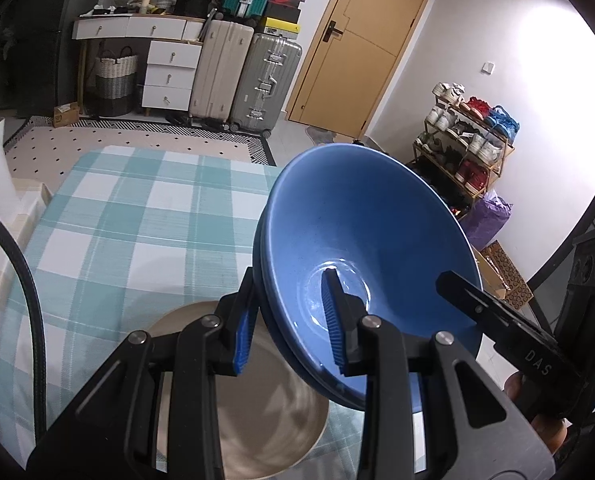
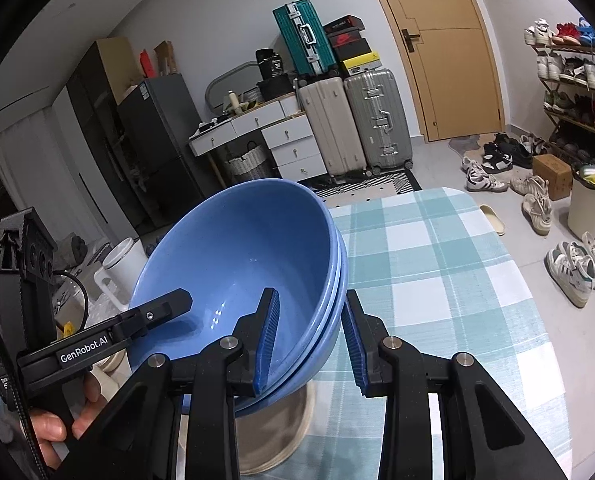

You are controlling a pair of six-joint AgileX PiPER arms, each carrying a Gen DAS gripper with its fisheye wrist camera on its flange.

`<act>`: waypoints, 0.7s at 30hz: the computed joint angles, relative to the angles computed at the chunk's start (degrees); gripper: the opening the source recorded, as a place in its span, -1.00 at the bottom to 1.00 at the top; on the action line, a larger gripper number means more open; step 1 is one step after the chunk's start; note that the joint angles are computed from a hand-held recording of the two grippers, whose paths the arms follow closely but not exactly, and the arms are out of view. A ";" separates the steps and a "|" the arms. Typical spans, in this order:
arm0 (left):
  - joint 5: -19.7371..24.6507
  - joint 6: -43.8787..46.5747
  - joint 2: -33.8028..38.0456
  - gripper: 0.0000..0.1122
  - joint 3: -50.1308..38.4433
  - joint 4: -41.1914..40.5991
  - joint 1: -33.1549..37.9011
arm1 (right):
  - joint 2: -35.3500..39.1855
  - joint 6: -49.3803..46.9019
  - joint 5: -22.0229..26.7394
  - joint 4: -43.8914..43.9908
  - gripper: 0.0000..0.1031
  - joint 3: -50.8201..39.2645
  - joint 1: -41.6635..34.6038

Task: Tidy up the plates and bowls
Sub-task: 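Lift the stacked blue bowls with the left tool over the cream plates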

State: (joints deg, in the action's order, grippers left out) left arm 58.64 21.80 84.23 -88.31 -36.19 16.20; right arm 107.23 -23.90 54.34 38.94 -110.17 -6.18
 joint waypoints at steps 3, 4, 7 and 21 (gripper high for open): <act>1.87 1.11 -1.94 -0.50 0.80 -0.49 2.46 | -0.42 -0.05 0.10 0.14 -0.37 0.34 0.84; 2.09 1.45 -2.12 -0.50 0.92 -0.67 2.96 | -0.63 -0.20 0.09 0.27 -0.37 0.61 0.95; 3.77 2.80 -3.86 -0.50 1.92 -1.50 5.61 | -1.12 -0.25 -0.18 0.52 -0.37 1.46 1.69; 7.05 6.88 -6.65 -0.50 5.61 -3.70 13.47 | -0.92 -0.03 -1.48 -0.96 -0.37 3.58 6.22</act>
